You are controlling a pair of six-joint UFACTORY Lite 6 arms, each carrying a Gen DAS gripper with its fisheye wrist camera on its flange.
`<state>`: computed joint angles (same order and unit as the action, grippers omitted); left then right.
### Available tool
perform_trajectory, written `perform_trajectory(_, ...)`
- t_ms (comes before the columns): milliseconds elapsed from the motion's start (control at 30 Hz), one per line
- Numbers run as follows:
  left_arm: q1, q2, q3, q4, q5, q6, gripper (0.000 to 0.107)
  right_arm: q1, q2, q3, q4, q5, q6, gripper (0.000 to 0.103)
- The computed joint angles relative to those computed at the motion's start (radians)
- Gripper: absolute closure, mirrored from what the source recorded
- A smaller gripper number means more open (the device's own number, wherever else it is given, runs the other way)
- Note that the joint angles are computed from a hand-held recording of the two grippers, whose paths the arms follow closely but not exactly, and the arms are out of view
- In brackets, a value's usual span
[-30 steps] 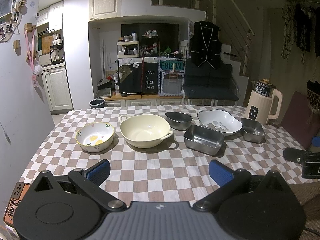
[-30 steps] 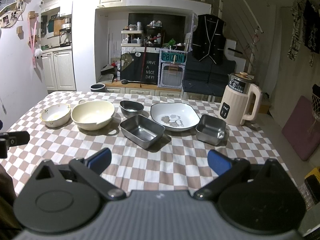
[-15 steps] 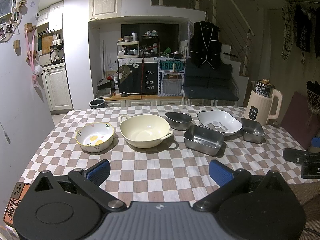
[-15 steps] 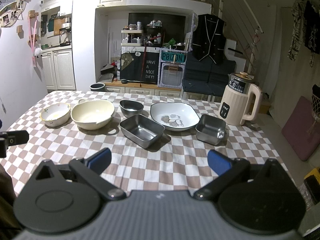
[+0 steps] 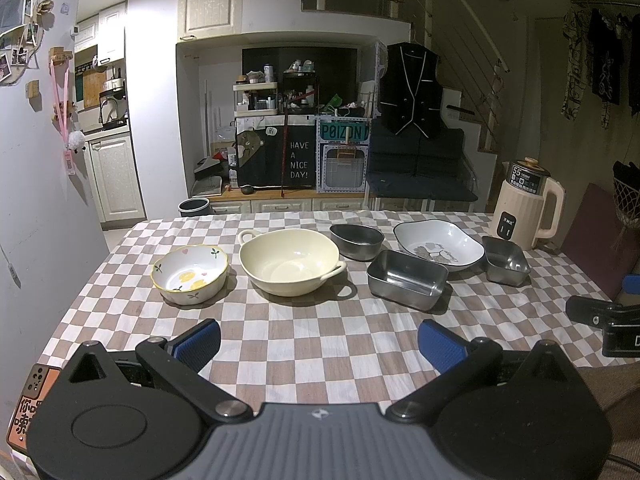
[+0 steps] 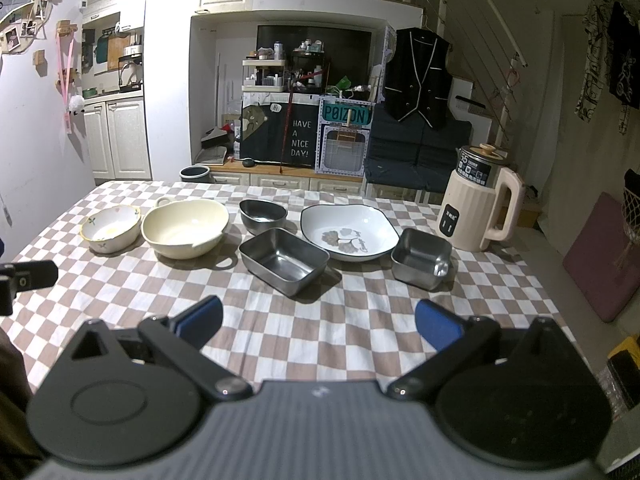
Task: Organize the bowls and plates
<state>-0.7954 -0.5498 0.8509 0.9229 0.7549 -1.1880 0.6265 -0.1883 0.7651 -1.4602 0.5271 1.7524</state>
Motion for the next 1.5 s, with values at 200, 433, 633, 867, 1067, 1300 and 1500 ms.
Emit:
perform_trajectory(200, -0.001, 0.000, 0.000, 0.000, 0.000, 0.000, 0.004, -0.001, 0.000, 0.001, 0.001, -0.001, -0.002, 0.000)
perform_trajectory(433, 0.000, 0.000, 0.000, 0.000, -0.001, 0.000, 0.004, 0.001, 0.001, 0.001, 0.002, 0.001, -0.002, 0.000)
perform_trajectory(633, -0.005, 0.004, 0.000, 0.011, 0.005, -0.016, 0.004, -0.004, -0.009, -0.012, -0.007, -0.003, 0.011, 0.000)
perform_trajectory(867, 0.012, 0.101, 0.067, 0.017, -0.022, -0.039, 0.004, -0.080, 0.003, 0.025, 0.052, -0.088, -0.019, 0.000)
perform_trajectory(1067, 0.032, 0.170, 0.155, 0.064, -0.030, -0.022, 0.004, -0.134, 0.038, 0.067, -0.006, -0.133, 0.036, 0.000)
perform_trajectory(1300, 0.102, 0.282, 0.261, 0.140, -0.122, -0.047, 0.004, -0.122, 0.108, 0.126, -0.160, -0.040, 0.173, 0.000)
perform_trajectory(1500, 0.178, 0.415, 0.380, 0.208, -0.219, -0.114, 0.004, -0.133, 0.172, 0.177, -0.327, 0.021, 0.290, 0.000)
